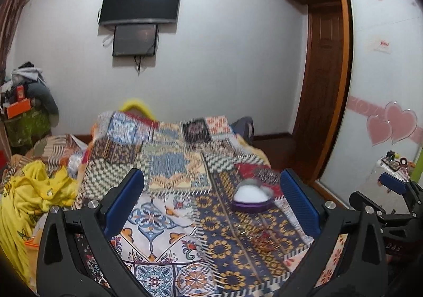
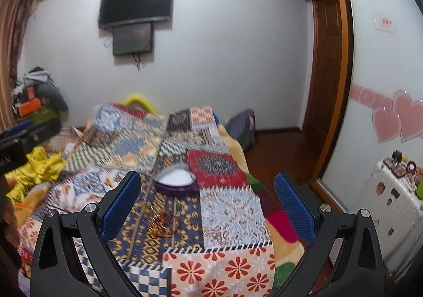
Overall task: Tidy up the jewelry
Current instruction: 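Move both tools down toward the jewelry beside the purple heart tin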
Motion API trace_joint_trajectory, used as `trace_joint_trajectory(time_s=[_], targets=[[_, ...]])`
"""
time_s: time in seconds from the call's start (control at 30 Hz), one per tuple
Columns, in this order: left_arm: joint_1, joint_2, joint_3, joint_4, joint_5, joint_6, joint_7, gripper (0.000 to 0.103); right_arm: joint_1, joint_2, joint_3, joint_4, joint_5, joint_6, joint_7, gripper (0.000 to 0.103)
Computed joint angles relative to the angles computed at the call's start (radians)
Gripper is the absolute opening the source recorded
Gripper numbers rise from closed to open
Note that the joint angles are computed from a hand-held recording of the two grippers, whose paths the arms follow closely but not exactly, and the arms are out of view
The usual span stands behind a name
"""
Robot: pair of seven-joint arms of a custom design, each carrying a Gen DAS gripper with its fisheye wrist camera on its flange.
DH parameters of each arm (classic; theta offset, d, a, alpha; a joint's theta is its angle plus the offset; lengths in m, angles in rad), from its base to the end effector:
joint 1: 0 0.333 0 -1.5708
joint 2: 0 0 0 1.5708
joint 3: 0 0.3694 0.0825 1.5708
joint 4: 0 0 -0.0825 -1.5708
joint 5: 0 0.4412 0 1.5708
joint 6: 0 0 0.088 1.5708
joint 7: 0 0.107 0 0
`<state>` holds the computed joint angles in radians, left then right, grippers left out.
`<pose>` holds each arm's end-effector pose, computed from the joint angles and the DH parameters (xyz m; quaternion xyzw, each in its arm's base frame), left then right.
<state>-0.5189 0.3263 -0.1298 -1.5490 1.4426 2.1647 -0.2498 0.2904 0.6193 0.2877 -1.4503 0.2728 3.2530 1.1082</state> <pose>0.6432 -0.4203 0.5584 -0.6854 0.4253 -0.3539 0.4734 0.7498 0.3735 0.4949 -0.7272 0.3907 -0.2796 0.4902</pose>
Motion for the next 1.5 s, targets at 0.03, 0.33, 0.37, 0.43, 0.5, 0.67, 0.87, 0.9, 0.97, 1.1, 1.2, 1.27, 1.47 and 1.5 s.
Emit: trace_joint_trajectory(time_s=[0.03, 0.33, 0.37, 0.43, 0.5, 0.67, 0.87, 0.9, 0.97, 1.1, 1.2, 1.27, 1.47, 1.5], targets=[[0.01, 0.004, -0.002, 0.0, -0.026, 0.011, 0.01, 0.102, 0.029, 0.013, -0.039, 0.022, 0.003, -0.026, 0.011, 0.1], [0.082, 0.101, 0.005, 0.053, -0.332, 0.148, 0.267, 0.079, 0.133, 0.135, -0.187, 0.2, -0.027, -0.246, 0.066, 0.091], [0.087, 0.119, 0.007, 0.066, -0.364, 0.166, 0.304, 0.076, 0.131, 0.157, -0.184, 0.23, -0.031, -0.282, 0.066, 0.087], [0.099, 0.147, 0.009, 0.085, -0.432, 0.207, 0.376, 0.071, 0.129, 0.184, -0.18, 0.271, -0.038, -0.332, 0.062, 0.083], [0.119, 0.183, -0.001, 0.113, -0.519, 0.241, 0.478, 0.062, 0.131, 0.208, -0.181, 0.305, -0.042, -0.367, 0.062, 0.078], [0.158, 0.263, -0.023, 0.18, -0.699, 0.317, 0.66, 0.049, 0.126, 0.264, -0.172, 0.392, -0.042, -0.448, 0.055, 0.072], [0.164, 0.34, -0.027, 0.274, -0.856, 0.31, 0.847, 0.033, 0.124, 0.308, -0.165, 0.461, -0.03, -0.502, 0.045, 0.07], [0.164, 0.354, -0.024, 0.294, -0.877, 0.305, 0.874, 0.033, 0.126, 0.32, -0.167, 0.481, -0.029, -0.514, 0.048, 0.071], [0.16, 0.37, -0.015, 0.314, -0.916, 0.314, 0.908, 0.033, 0.124, 0.331, -0.164, 0.501, -0.024, -0.533, 0.048, 0.071], [0.143, 0.406, 0.004, 0.365, -0.968, 0.304, 0.965, 0.033, 0.122, 0.353, -0.161, 0.539, -0.016, -0.567, 0.048, 0.071], [0.138, 0.429, 0.009, 0.397, -1.0, 0.297, 0.997, 0.033, 0.119, 0.354, -0.16, 0.541, -0.01, -0.571, 0.044, 0.071], [0.13, 0.438, 0.015, 0.411, -1.014, 0.292, 1.002, 0.031, 0.12, 0.358, -0.16, 0.547, -0.008, -0.575, 0.044, 0.071], [0.129, 0.461, 0.021, 0.439, -1.047, 0.277, 1.026, 0.02, 0.119, 0.357, -0.161, 0.546, -0.005, -0.572, 0.04, 0.071], [0.127, 0.461, 0.023, 0.439, -1.047, 0.278, 1.026, 0.019, 0.119, 0.358, -0.161, 0.547, -0.006, -0.574, 0.038, 0.071]])
